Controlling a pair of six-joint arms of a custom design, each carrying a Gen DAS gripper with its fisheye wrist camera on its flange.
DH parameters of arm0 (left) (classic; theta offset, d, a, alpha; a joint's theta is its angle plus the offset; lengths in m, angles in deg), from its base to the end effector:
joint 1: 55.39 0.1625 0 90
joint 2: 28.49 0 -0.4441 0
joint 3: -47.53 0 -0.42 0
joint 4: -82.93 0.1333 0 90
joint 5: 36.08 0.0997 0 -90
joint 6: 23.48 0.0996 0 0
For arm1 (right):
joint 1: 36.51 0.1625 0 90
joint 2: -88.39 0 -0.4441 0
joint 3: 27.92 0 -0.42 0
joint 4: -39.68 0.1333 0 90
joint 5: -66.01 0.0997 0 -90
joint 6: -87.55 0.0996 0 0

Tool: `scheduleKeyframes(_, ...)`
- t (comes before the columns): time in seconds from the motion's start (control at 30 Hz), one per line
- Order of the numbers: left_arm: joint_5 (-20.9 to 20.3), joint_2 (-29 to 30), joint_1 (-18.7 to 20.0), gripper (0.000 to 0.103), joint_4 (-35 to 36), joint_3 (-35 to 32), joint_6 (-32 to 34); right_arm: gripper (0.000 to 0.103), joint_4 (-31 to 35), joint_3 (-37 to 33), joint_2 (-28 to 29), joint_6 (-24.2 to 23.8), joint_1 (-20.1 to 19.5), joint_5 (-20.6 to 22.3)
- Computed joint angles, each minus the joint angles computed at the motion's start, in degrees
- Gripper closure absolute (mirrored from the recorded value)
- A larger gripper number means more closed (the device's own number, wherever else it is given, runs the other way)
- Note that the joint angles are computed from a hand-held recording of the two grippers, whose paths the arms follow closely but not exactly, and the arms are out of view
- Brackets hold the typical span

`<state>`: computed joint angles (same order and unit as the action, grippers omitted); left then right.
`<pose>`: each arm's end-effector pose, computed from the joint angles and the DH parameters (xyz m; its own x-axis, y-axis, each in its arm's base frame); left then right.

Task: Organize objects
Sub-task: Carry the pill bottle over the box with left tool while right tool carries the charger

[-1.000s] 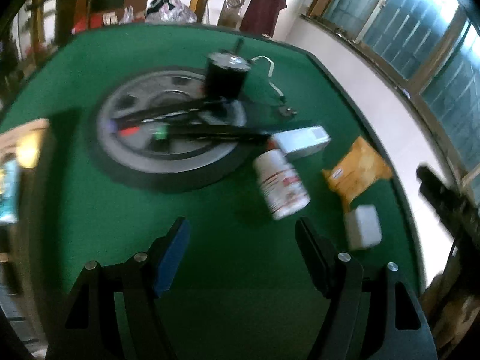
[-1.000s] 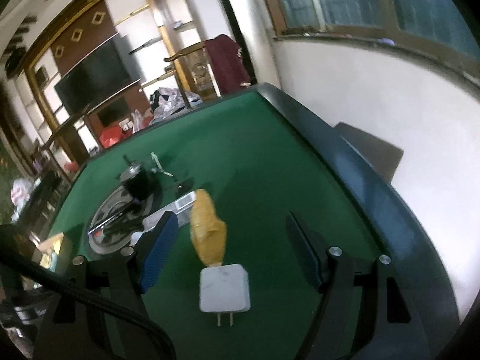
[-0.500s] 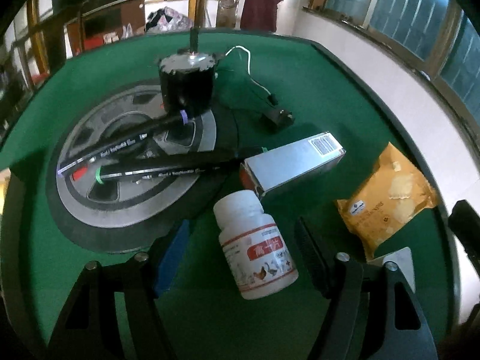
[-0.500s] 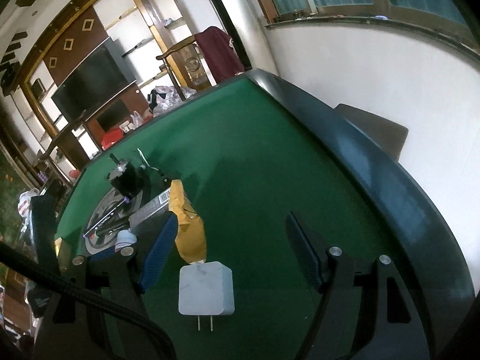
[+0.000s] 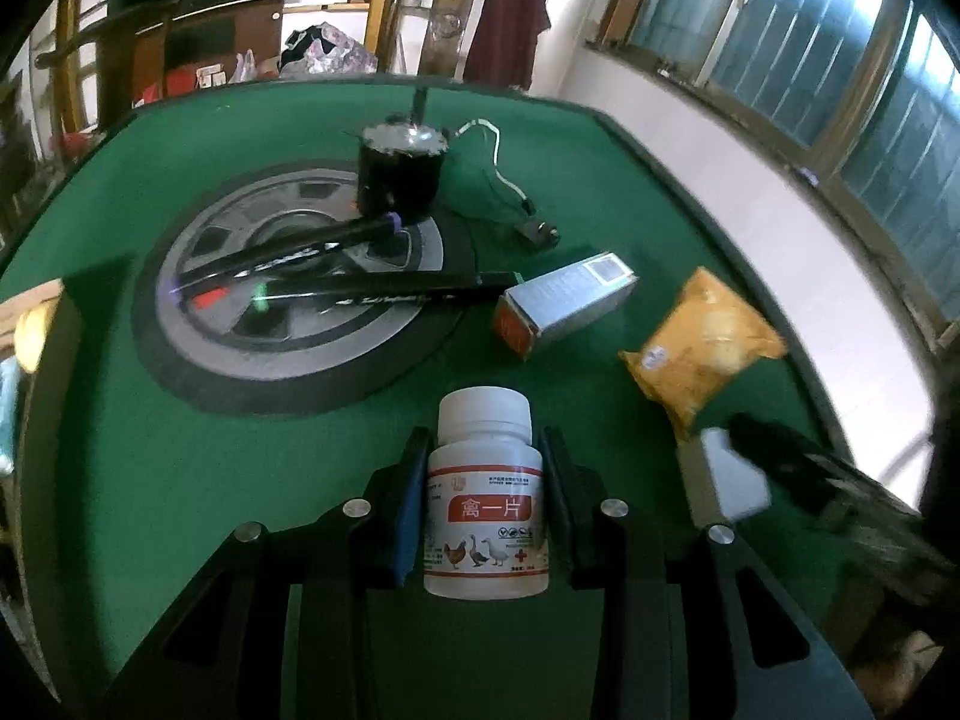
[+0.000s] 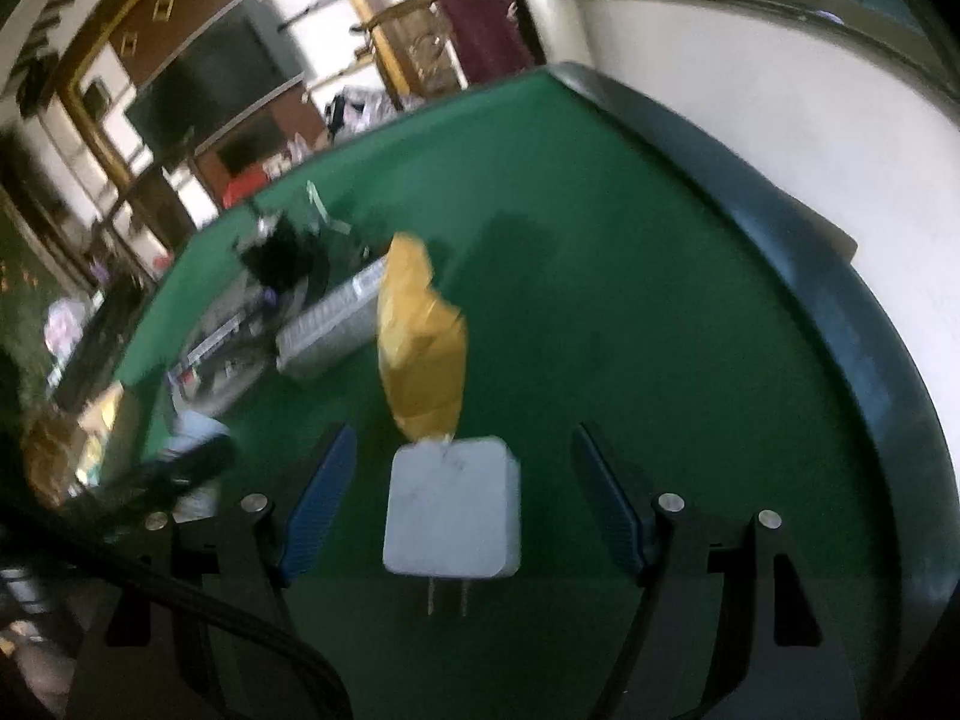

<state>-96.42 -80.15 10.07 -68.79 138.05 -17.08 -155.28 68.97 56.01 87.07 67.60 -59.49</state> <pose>-0.1363 -0.7381 0.2063 -0.8222 0.2783 -0.4964 0.4773 0.8123 -0.3352 0.2400 -0.6452 0.0242 -0.8798 0.1607 0.4473 -0.1929 0.7394 -0.6451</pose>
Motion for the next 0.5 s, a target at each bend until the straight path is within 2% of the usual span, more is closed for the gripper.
scheduleKeyframes(0.13, -0.2, -3.6, -0.9, 0.073, -2.5, 4.3, 0.9, 0.03, 3.7, -1.9, 1.8, -0.5, 1.1, -4.7)
scheduleKeyframes(0.17, -0.1, -4.4, -1.0, 0.073, -3.1, 5.1, 1.3, 0.033, 4.3, -2.5, 2.3, -0.6, 1.3, -6.1)
scheduleKeyframes(0.2, 0.0, -5.1, -1.1, 0.073, -3.7, 5.9, 1.8, 0.049, 4.9, -2.9, 2.7, -0.6, 1.5, -7.0)
scheduleKeyframes(0.23, 0.1, -5.8, -1.2, 0.073, -4.3, 6.7, 2.1, 0.058, 5.9, -3.2, 2.9, -0.4, 1.7, -7.9)
scheduleKeyframes(0.3, -0.3, -7.2, -0.9, 0.073, -4.3, 7.7, 2.2, 0.059, 6.3, -3.6, 3.2, -1.1, 2.2, -9.9)
scheduleKeyframes(0.5, -3.0, -12.4, 0.9, 0.072, -4.4, 10.9, 0.9, 0.06, 6.6, -1.4, 1.8, -0.9, 3.3, -7.5)
